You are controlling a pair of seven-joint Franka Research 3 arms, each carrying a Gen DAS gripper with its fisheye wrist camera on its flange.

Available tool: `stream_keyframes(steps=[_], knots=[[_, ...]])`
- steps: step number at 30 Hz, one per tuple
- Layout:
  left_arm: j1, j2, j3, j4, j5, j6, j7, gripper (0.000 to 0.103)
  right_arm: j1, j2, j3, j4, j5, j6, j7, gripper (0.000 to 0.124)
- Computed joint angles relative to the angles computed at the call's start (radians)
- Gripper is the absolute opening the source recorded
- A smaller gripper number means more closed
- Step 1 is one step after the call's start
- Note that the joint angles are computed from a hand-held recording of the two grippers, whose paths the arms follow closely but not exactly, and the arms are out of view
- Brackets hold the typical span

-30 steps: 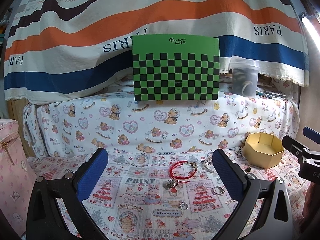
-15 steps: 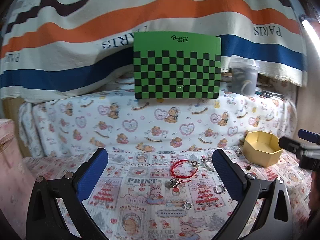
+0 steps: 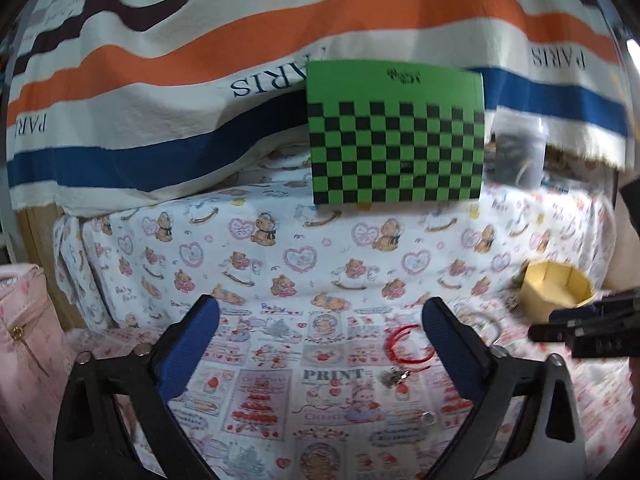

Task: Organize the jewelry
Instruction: 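Grasp the black bead with the right tool while the left tool approaches a small silver ring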

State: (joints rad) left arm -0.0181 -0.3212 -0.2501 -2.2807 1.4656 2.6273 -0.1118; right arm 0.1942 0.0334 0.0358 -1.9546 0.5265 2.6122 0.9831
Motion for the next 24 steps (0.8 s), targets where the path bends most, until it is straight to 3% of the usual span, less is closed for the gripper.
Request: stream_keyframes(steps=[2, 5, 13, 16, 19, 21, 24], knots=[[-0.009, 0.022, -0.014, 0.015, -0.039, -0.052, 0.071, 0.094, -0.006, 0.033, -0.010, 0.026, -0.032, -0.012, 0.085, 0.036], [-0.027, 0.046, -0.030, 0.032, -0.056, -0.119, 0.130, 0.094, -0.023, 0.050, -0.013, 0.043, 0.006, -0.020, 0.109, 0.034], [-0.036, 0.049, 0.006, 0.027, -0.114, -0.030, 0.163, 0.092, -0.025, 0.154, -0.026, 0.182, -0.180, -0.148, 0.272, 0.030], [-0.039, 0.050, 0.019, 0.027, -0.201, -0.004, 0.229, 0.075, -0.025, 0.179, -0.023, 0.200, -0.208, -0.164, 0.288, 0.028], [-0.027, 0.052, 0.025, 0.022, -0.243, 0.052, 0.257, 0.073, -0.014, 0.167, -0.025, 0.168, -0.252, -0.107, 0.307, 0.025], [-0.022, 0.056, 0.032, 0.019, -0.290, 0.080, 0.292, 0.064, -0.008, 0.172, -0.027, 0.169, -0.281, -0.097, 0.326, 0.016], [-0.031, 0.064, 0.062, 0.006, -0.437, 0.155, 0.411, 0.047, 0.003, 0.170, -0.024, 0.160, -0.318, -0.079, 0.340, 0.016]])
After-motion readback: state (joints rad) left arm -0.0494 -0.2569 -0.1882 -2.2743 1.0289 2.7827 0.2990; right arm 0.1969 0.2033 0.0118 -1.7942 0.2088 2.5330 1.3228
